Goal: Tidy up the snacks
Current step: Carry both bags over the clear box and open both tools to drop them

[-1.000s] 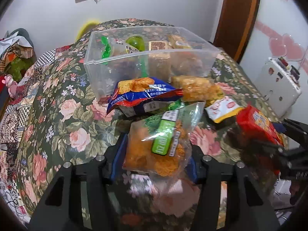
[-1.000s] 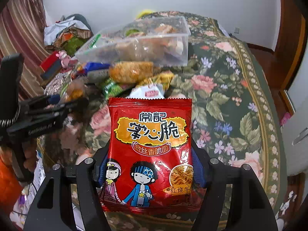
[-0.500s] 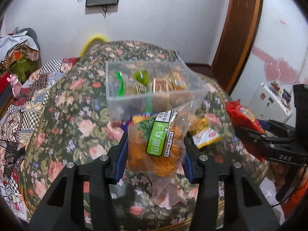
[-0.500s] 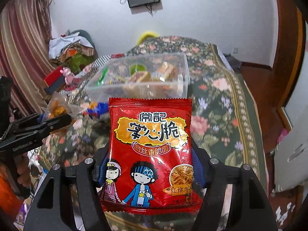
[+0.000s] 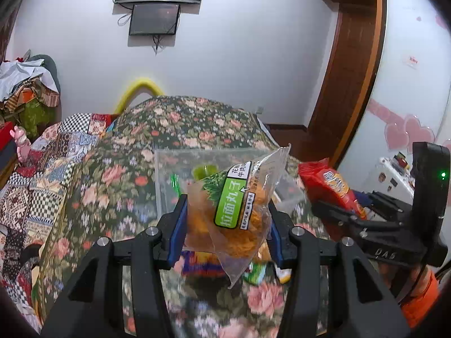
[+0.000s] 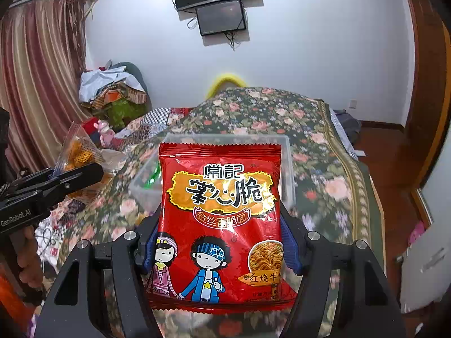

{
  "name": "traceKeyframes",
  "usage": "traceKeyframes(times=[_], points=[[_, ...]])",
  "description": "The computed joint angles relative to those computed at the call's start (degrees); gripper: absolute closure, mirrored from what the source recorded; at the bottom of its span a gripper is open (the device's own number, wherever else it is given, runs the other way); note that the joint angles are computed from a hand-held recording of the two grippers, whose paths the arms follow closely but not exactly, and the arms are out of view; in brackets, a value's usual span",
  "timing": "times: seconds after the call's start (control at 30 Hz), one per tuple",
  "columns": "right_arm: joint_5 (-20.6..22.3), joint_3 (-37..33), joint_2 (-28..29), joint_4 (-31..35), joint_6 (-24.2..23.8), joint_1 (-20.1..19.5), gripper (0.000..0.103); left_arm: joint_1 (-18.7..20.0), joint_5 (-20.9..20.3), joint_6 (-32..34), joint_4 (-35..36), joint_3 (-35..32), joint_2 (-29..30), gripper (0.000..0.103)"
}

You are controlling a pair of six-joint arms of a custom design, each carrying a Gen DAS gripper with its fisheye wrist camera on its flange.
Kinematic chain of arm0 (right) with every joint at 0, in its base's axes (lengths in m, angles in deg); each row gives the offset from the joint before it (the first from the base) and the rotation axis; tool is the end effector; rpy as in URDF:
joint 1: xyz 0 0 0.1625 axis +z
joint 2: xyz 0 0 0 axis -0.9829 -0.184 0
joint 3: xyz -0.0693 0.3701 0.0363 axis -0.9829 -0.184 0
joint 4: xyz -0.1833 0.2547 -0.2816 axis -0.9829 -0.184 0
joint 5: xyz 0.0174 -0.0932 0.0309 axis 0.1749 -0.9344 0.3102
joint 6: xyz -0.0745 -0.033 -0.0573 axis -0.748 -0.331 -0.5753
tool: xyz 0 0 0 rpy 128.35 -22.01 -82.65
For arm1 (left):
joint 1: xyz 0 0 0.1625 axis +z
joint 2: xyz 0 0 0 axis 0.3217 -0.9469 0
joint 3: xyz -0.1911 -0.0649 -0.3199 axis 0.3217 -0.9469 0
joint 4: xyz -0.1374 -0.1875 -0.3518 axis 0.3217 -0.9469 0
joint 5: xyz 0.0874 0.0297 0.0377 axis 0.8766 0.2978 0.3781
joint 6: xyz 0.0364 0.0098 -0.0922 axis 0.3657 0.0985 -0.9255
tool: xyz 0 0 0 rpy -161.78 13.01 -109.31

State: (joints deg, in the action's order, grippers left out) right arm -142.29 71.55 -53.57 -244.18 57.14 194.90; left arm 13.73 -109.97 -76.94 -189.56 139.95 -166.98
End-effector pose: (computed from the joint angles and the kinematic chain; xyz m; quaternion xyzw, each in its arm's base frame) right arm 0.3170 -0.4149 0.0937 0.4035 -0.8735 0.2382 0.1320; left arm -0.1404 -0.3575 0.2824 0.0761 0.8189 -0.4811 0.3036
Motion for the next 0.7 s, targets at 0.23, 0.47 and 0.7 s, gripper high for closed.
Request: traceKeyframes(times=[0.23,0.47,0.7], points=[[0.5,-6.86,5.31,0.72,-1.34,0.82,0.038,6.95,-1.77,14.87,-20.55,-4.73,10.22,0.054],[0.79,-11.6,9.41,2.34,-2.14,0.35,0.038,13.99,-4.28,23.32,-31.57,-10.58,18.74,0.054],[0.02,-15.71,13.45,4.74,-2.03,-0.83,0.038,19.31,-4.5,27.96,-36.16,-15.08,25.1,0.054]])
